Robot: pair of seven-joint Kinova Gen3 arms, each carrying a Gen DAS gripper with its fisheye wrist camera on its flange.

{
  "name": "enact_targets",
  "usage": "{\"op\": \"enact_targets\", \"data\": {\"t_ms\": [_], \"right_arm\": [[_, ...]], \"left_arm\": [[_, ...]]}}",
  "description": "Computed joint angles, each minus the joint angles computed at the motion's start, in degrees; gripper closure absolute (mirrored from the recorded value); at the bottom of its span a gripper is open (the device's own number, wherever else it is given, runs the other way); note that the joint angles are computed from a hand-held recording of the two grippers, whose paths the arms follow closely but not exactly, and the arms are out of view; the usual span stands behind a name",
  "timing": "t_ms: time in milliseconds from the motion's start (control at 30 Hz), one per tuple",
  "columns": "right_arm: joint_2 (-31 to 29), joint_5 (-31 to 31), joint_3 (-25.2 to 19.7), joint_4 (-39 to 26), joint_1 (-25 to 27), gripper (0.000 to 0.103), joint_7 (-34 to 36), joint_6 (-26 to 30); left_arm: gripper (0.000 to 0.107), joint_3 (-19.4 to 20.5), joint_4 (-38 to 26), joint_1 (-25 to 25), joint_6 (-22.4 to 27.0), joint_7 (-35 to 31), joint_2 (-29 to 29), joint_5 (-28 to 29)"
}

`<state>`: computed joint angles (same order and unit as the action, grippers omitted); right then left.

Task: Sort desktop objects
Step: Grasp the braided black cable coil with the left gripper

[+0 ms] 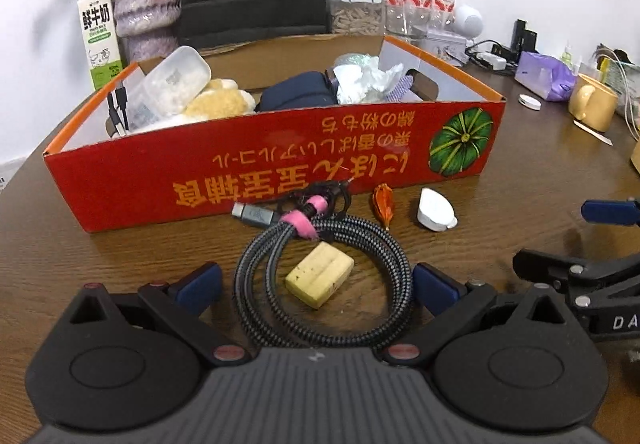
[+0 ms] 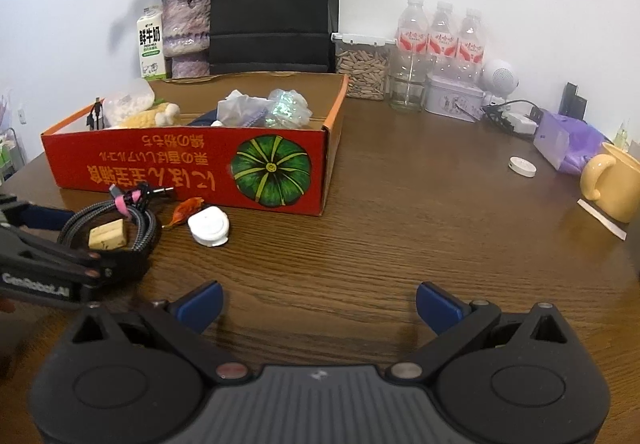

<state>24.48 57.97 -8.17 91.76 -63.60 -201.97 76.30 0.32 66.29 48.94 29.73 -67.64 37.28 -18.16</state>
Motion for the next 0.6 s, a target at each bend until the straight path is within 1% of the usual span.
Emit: {"op": "enact_targets", "data": {"t_ms": [67,100,133,300,367,500,567,600], "right_arm": [[-0.6,0.29,-0.03,0.96,0.2,0.0,-1.0,-1.11],[-0.87,0.75,-0.03,1.55,0.11,0.0,-1.89,-1.42],[-1.05,0.93,-0.1,1.81,0.22,0.0,-2.32,-1.65],[-1.24,0.65,-0.51,1.84,0.82,0.0,-2.39,-2.04],[-1.12,0.51,-0.56,1.64,0.88,0.0,-2.2,-1.95],[-0.36,1.99,-0.28,0.98,0.15,0.0,-2.07,-1.19],[0.21,2.44,-0.14,-0.08,0.25,0.0,-0.46,-1.03],[0.36,2.62,-0.06,-0.57,0.43,0.0,0.35,-1.41]], "left_arm": [[0.005,-0.17,-0.14,0.15,-0.03,0.29,0.12,0.02],[0.009,-0.14,-0.09,0.21,-0.2,0.33,0.11,0.03],[0.016,-0.08,0.65,0.16,-1.17,0.25,-0.24,-0.01],[0.018,0.3,1.45,-0.19,-1.96,-0.06,-0.78,0.45],[0.018,0.38,3.01,-0.59,-3.89,0.17,-1.67,1.02],[0.019,-1.44,5.96,0.24,-7.48,1.45,-3.56,0.44],[0.023,-1.4,7.2,-0.24,-8.9,1.08,-4.38,0.35],[0.023,-1.2,7.45,-0.64,-9.1,0.81,-4.62,0.54]]}}
